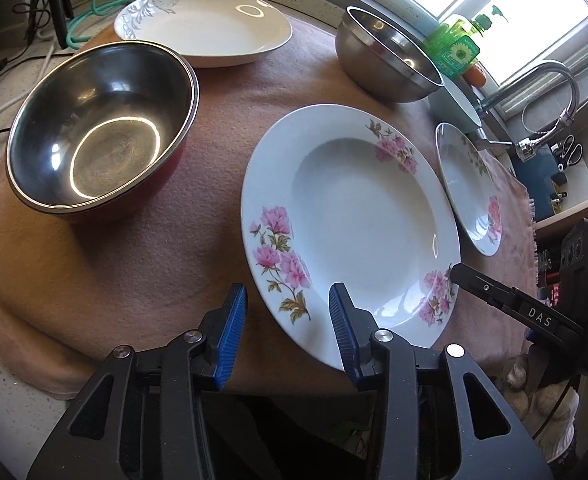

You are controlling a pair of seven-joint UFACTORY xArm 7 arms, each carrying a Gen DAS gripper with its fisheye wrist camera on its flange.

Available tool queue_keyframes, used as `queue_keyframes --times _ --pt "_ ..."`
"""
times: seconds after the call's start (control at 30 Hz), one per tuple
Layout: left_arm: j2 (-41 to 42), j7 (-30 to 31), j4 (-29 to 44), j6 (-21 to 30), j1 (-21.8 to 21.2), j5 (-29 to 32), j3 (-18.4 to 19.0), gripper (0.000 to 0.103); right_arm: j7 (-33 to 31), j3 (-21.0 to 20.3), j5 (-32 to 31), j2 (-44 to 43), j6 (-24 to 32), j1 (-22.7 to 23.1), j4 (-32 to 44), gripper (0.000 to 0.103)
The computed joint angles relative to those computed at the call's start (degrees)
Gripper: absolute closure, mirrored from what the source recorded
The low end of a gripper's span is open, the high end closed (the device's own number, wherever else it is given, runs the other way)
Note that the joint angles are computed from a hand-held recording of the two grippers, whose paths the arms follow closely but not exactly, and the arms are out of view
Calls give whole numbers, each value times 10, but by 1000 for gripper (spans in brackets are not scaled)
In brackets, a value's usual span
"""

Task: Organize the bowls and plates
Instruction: 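Move both grippers forward to the rims of the pink-flowered plates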

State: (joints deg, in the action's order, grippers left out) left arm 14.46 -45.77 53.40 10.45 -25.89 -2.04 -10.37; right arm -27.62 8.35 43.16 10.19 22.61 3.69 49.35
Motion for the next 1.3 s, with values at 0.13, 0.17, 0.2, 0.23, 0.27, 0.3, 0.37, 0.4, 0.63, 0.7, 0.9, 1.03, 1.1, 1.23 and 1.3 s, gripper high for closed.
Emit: queue_keyframes --times 0.13,0.17,0.2,0.23,0.27,0.3,0.37,0.4,0.63,0.7,0.9,1.03,1.1,1.23,1.3 --pt "5 17 5 0 7 -6 -5 75 -5 1 3 3 2 -1 4 60" --pt "7 20 7 2 8 -7 -5 75 -10 3 7 5 4 -2 6 63" --pt "9 26 9 2 11 -11 -8 75 -14 5 8 5 7 -2 9 68" --pt "10 27 10 2 10 -12 -8 75 -14 6 5 7 9 1 12 70" --pt "10 29 10 2 11 -13 -8 75 -15 7 -1 8 10 3 14 75" --pt "10 31 10 2 10 -14 -8 75 -15 8 -10 9 10 8 15 80" --pt "9 32 9 0 8 -13 -6 75 13 2 -57 5 -9 26 9 80" --pt "8 30 9 2 6 -11 -4 75 20 2 -67 4 -11 27 8 79" --pt "5 33 5 -2 4 -10 -2 77 21 5 -79 5 -7 25 11 80" --pt "6 32 4 -3 3 -9 -1 77 23 6 -81 6 -2 23 13 80" --pt "4 17 5 2 -9 15 11 76 19 8 -87 -1 1 23 8 80" --pt "0 5 2 5 -11 28 16 76 8 10 -77 -9 2 26 0 80" --pt "-2 1 0 7 -11 33 18 76 12 9 -77 -11 0 29 -5 80" --pt "-3 -10 -1 13 -14 49 21 76 8 8 -73 -12 5 31 -5 80" --pt "-4 -12 -1 12 -12 50 20 76 8 6 -75 -13 8 31 -5 80"
